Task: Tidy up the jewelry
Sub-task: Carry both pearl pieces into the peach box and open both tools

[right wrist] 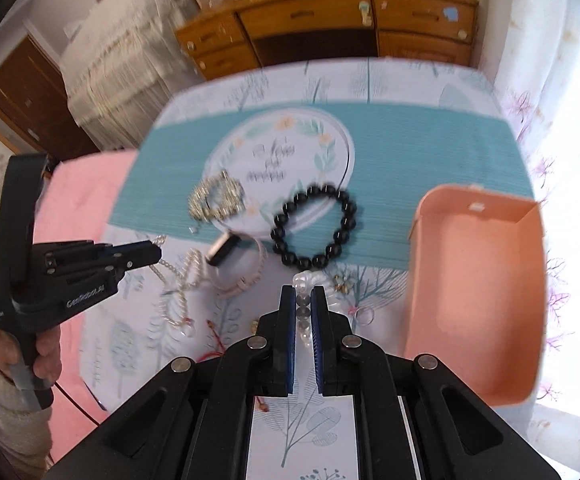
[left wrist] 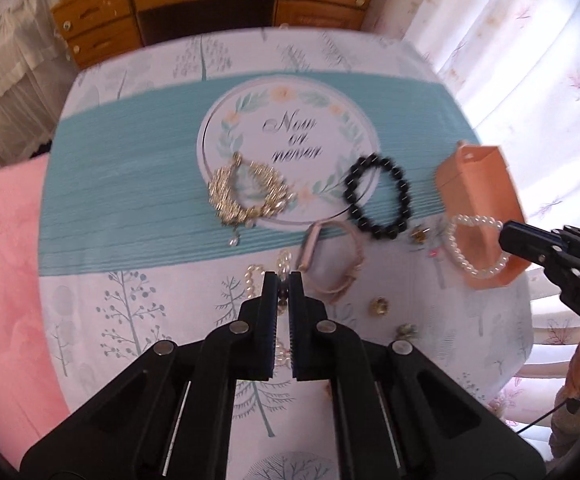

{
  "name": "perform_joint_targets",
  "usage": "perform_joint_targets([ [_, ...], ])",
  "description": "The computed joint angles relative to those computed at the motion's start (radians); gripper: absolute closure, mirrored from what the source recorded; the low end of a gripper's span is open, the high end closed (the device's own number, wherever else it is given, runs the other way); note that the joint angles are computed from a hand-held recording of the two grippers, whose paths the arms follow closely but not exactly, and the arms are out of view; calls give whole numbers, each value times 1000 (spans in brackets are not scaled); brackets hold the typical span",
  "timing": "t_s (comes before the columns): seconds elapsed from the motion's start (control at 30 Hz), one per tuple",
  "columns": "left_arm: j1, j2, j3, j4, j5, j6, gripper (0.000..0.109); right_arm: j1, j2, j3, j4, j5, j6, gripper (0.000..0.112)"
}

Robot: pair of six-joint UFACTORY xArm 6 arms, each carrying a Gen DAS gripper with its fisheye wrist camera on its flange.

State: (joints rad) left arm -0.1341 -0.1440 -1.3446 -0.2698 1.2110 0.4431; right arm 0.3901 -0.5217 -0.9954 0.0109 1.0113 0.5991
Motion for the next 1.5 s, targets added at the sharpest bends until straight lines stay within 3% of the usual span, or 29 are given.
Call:
perform_joint_targets([
  [0.13, -11, -46, -71, -40, 51, 7, 106, -39, -99, -11, -16, 33, 13, 105],
  [0.43, -148, -43, -288, -129, 103, -58, 106, -200, -279, 32, -40, 116, 3, 105],
  [0.8, -416, 75, -344, -172, 1, -171, 106, -460, -434, 343, 217, 171, -151, 105],
  [1.0, -518, 153, -251, -92, -110, -233, 106, -451, -494, 443, 137, 169, -108, 105],
  [1.2, -539, 189, -139, 25, -170, -283, 106, -456, -457, 470, 177, 138, -124, 104],
  [1.37, -521, 208, -127, 85, -120, -285, 104, -454, -441, 477, 160, 113, -101, 83],
  [1.47, -510, 187, -99, 80, -123, -266, 91, -422, -434, 453, 111, 111, -68, 77],
  [1.5, -504, 171, -84, 71, -129, -258, 79, -417, -432, 446, 103, 109, -67, 77],
])
